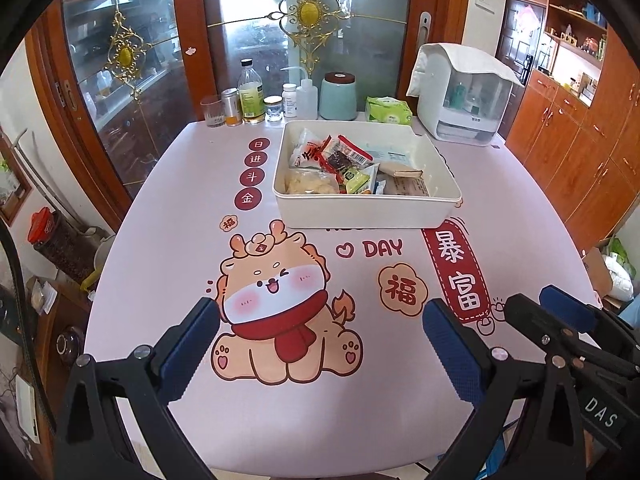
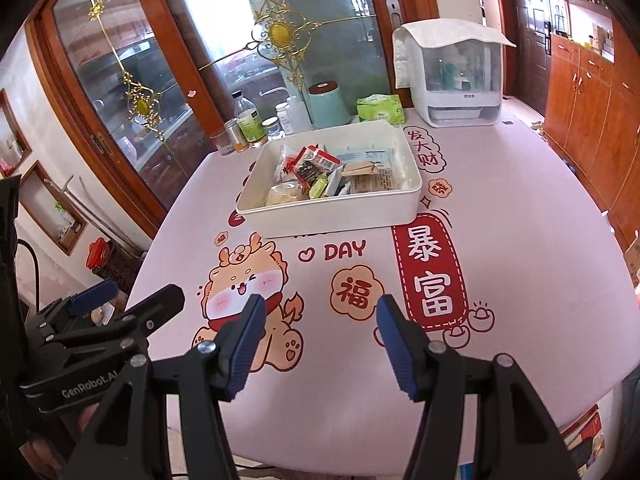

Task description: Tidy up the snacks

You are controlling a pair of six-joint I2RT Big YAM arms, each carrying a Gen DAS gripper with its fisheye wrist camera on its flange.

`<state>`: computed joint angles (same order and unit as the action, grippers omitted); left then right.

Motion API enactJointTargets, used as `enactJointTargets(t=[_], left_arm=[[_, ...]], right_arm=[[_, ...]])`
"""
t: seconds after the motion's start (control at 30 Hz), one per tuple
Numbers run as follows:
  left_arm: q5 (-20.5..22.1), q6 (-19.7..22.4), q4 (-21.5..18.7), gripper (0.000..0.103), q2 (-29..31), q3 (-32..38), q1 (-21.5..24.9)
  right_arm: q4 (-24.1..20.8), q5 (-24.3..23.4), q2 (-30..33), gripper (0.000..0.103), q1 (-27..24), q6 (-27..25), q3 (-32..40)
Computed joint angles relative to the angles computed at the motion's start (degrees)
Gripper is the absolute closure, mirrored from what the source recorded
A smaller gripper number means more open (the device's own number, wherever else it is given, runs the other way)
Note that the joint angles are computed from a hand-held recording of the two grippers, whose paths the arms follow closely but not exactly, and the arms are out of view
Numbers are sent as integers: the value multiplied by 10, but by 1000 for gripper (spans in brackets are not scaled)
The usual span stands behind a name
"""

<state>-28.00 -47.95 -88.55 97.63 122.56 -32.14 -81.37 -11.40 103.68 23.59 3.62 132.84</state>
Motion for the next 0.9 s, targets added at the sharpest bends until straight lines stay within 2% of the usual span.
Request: enactJointTargets(t=[0.9], left_arm=[[-5,-5,-12,2,-1,4,-3]], right_arm=[[7,-3,-8,45,5,0,-13]])
